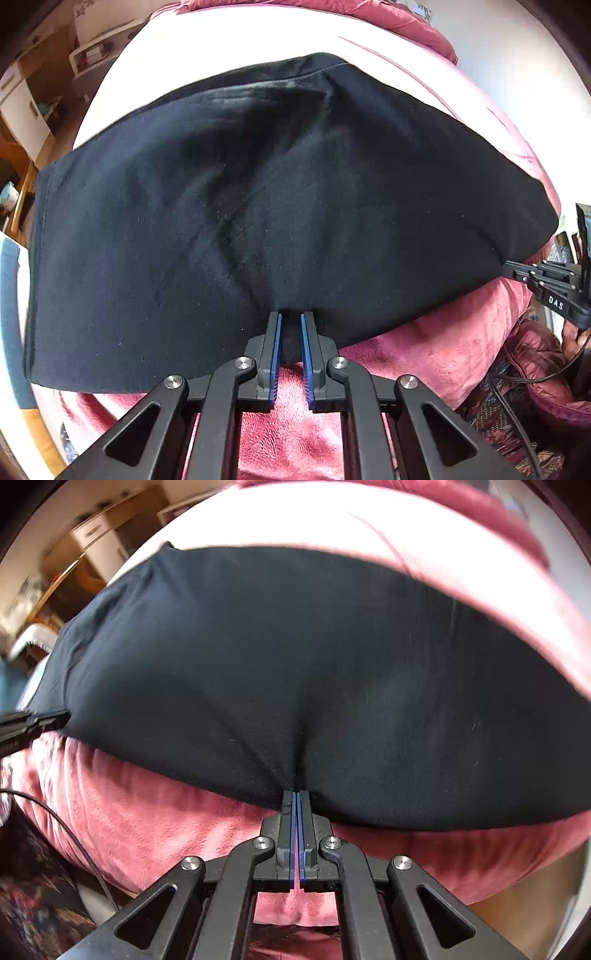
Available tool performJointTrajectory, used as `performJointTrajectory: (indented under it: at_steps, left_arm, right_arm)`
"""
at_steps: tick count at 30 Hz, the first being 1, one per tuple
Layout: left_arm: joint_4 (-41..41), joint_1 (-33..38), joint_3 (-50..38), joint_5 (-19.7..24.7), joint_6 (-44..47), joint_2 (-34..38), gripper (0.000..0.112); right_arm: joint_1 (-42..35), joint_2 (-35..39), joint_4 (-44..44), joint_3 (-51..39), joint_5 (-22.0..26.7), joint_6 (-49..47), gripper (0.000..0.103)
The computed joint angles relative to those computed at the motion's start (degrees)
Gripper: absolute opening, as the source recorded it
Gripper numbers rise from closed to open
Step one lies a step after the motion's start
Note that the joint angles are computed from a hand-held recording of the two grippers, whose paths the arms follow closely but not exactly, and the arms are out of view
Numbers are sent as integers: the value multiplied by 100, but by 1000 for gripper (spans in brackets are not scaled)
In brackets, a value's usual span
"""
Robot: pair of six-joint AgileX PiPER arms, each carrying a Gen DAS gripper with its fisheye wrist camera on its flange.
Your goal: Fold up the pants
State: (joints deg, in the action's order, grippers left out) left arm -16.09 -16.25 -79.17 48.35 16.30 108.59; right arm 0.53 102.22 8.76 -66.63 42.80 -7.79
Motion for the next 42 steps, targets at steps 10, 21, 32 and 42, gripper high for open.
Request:
performJointTrajectory:
  at_steps: [10,21,32,42]
  left_arm:
    - [42,-436,-670,-250,-603,-75,24]
    - [904,-1002,-1832,-197,-1697,441,26]
    - [1272,-1399,-2037,-50,-1891,503,26]
    - [1370,-1583,-2371,304,-1940,784,26]
  right_arm:
    - [-1129,-314,1451,171,244,-1169,16]
    - [-2470,-917,1357,-121,762,-873,34]
    - [-5064,12,3011,-837,1513,-1243,35]
    - [-6036,829,3899,-1447,1918,-1395,46]
